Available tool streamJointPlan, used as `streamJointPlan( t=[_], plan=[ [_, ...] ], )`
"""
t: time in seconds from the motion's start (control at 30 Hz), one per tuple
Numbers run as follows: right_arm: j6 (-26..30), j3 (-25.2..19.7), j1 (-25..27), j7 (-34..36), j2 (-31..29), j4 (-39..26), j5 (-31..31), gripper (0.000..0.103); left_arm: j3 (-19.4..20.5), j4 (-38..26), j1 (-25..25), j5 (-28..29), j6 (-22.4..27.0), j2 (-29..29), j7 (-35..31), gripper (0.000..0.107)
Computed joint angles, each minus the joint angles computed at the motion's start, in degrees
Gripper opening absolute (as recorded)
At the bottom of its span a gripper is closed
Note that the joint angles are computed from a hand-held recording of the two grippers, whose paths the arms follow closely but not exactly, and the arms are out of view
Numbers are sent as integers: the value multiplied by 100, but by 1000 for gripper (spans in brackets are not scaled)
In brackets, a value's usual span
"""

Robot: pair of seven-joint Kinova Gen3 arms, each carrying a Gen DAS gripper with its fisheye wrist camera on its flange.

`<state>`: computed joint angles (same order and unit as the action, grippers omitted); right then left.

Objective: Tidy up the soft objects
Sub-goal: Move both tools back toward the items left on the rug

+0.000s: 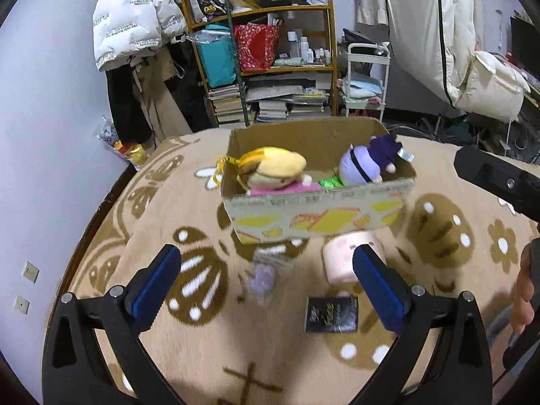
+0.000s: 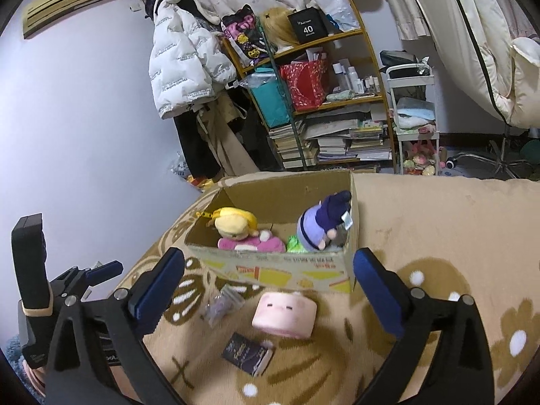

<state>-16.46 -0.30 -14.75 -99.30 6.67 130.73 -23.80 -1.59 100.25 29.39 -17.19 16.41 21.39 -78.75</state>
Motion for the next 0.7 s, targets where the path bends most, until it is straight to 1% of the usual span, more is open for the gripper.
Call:
streamJointPlan(
  t=[0.13, 0.23, 0.33, 0.4, 0.57, 0.63, 0.7],
  plan=[
    [13, -5, -46, 72, -36, 51, -75, 103, 246, 97, -192, 195, 136, -30, -162, 101],
    [56, 4, -76, 83, 17, 31, -90, 103, 266, 90, -183, 227, 203, 51, -208, 101],
    [160, -26, 3, -32, 128, -37, 74, 103, 314, 42, -226, 280, 230, 161, -294, 101],
    [250, -15, 34, -114, 218, -97, 192, 103, 456, -8, -352, 405, 284, 248, -444, 101],
    [575, 203, -84, -183, 495, -320, 301, 103, 511, -210, -394, 545, 485, 493, -648, 101],
    [693, 153, 14, -318, 623, -425, 472, 103, 579, -334, -461, 636, 605, 609, -765, 101],
    [789, -37, 254, -548, 736, -515, 745, 103, 551, -454, -440, 660, 708, 717, -821, 101]
  ],
)
